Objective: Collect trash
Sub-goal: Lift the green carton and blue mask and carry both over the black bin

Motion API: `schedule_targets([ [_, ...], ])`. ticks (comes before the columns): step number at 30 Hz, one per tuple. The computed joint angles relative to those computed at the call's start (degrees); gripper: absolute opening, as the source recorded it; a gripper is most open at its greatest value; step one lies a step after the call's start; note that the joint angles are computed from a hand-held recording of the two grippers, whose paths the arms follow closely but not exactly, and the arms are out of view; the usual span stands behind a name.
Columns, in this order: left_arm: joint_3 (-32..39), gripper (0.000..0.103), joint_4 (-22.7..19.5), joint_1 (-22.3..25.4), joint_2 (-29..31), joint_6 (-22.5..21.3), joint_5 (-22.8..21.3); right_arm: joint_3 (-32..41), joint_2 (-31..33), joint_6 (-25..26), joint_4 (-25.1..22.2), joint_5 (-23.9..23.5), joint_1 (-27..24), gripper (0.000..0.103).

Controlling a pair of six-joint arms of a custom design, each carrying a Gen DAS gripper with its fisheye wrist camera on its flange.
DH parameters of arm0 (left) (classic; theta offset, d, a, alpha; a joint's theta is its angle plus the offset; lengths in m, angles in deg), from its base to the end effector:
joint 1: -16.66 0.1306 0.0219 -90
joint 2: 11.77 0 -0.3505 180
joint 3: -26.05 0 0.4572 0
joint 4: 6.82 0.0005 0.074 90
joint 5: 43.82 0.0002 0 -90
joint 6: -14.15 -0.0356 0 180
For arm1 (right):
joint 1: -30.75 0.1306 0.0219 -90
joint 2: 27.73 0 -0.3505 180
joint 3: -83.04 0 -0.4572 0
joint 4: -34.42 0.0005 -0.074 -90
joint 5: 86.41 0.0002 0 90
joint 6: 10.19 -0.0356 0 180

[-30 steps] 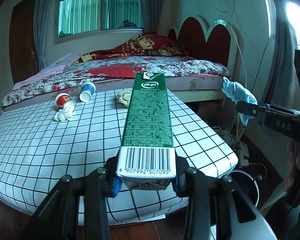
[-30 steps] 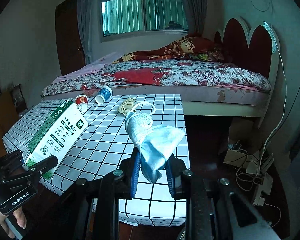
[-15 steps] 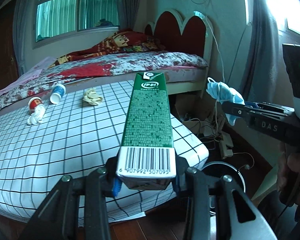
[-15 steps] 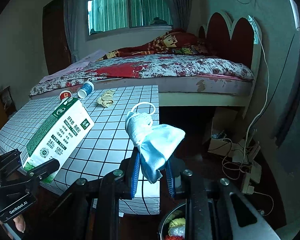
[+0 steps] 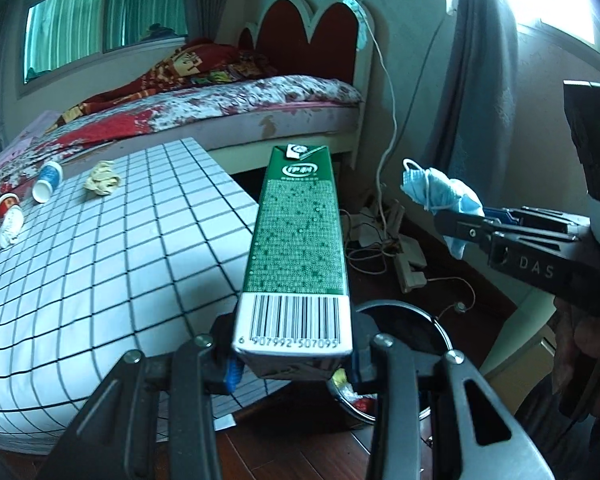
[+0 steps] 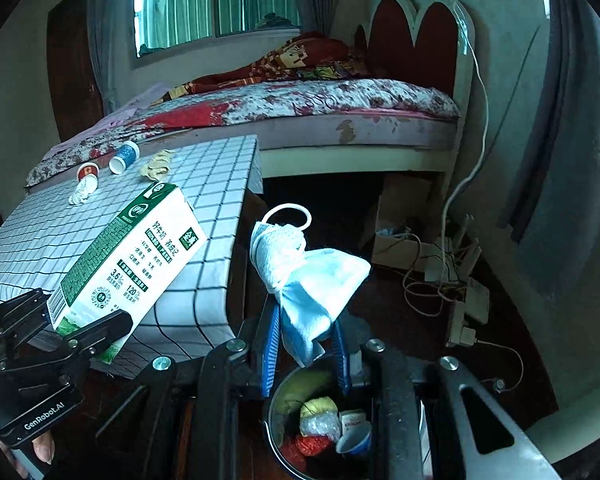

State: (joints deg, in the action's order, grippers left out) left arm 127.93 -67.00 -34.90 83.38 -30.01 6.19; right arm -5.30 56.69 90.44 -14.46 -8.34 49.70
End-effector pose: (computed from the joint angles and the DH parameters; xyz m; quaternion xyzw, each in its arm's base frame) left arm 0.3704 -0.4306 0.4518 -0.0626 0.8966 -0.0071 0.4384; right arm 0.4920 0.1762 0.4646 -0.2728 0.8664 0.1241 0.3994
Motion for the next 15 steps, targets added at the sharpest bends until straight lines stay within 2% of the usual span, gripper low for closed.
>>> schedule_targets([
  [15, 5.73, 0.04, 0.33, -0.8, 8.02, -1.83, 9.15, -4.14, -0.36, 3.66, -3.9, -1.08, -5.44, 0.025],
])
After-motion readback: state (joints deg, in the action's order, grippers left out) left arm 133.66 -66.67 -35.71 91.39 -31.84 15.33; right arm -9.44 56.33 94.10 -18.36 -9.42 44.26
